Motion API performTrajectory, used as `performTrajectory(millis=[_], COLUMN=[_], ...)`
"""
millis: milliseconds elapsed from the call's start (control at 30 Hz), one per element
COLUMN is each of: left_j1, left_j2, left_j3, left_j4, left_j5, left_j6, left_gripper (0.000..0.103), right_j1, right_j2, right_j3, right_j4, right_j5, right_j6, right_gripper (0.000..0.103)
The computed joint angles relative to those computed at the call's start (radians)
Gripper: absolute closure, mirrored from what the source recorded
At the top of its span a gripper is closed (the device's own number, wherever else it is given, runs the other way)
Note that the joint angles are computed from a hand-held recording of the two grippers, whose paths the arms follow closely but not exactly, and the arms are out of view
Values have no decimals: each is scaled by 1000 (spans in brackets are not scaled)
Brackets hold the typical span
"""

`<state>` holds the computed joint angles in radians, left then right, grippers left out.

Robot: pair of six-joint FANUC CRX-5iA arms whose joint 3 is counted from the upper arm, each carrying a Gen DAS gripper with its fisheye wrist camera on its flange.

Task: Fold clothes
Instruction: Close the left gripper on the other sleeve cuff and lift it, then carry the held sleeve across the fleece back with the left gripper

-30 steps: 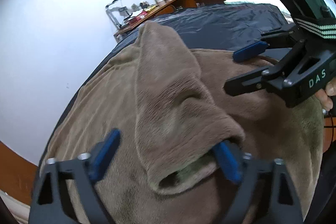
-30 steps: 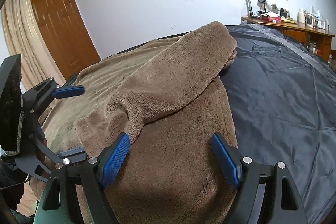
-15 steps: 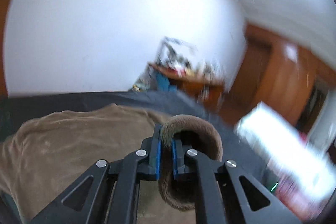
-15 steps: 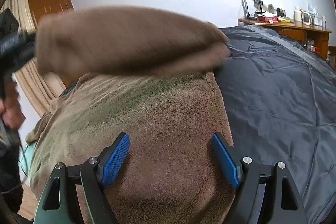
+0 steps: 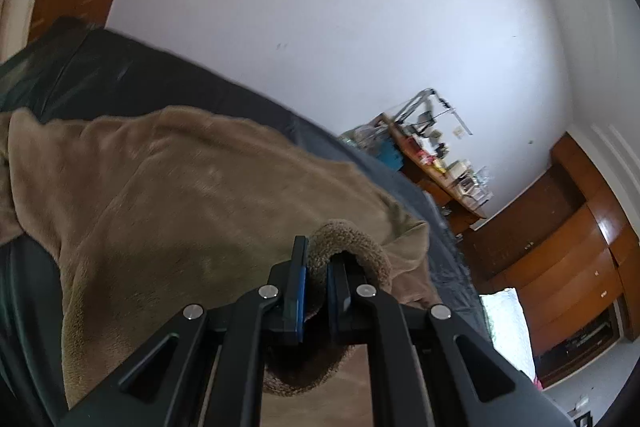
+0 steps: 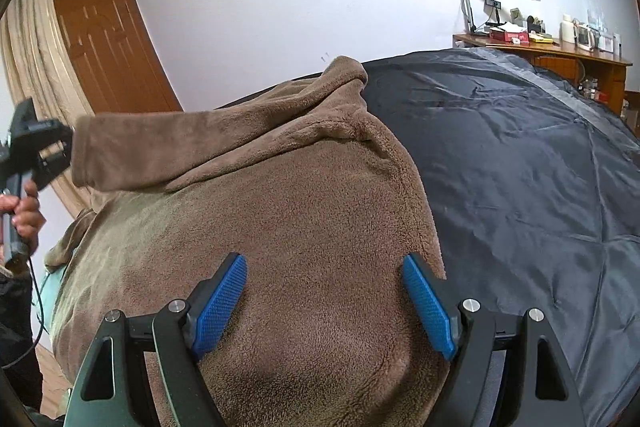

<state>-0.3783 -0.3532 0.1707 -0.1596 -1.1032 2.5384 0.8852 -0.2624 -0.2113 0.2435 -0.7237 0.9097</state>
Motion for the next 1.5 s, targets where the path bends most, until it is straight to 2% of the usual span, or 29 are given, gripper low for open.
performTrajectory(millis=[233, 333, 467, 667, 867, 933, 1133, 1267, 1367, 1500], left_j1=[47, 52, 24, 106, 227, 260, 302, 332, 305, 264], left_j2=[10, 17, 39, 12, -65, -93, -184, -208, -199, -180], left_j3=[-4, 27, 78, -18, -169, -207, -270, -308, -285, -246], left_j4=[26, -23, -143, -81, 48, 81, 64, 121, 92, 35], left_j5=[6, 3, -48, -21, 71, 90, 130, 175, 185, 178], left_j6=[-31, -18, 43, 43, 31, 24, 87, 59, 69, 92], left_gripper=[93, 93, 93, 93, 93, 93, 93, 93, 93, 93], right_j1=[5, 8, 11, -40, -79, -97, -144, -128, -120, -133], right_j2=[0, -1, 4, 40, 130, 180, 427, 626, 768, 979], right_j3=[-4, -5, -2, 106, 273, 350, 678, 899, 1063, 1375], right_j4=[9, 14, 20, -95, 24, 18, -92, -64, 4, 45], right_j5=[-3, -5, -16, -112, -219, -246, -379, -496, -572, -704], right_j6=[-6, -10, -10, 141, 219, 277, 453, 510, 493, 481], right_gripper=[21, 21, 21, 21, 21, 21, 21, 21, 21, 21])
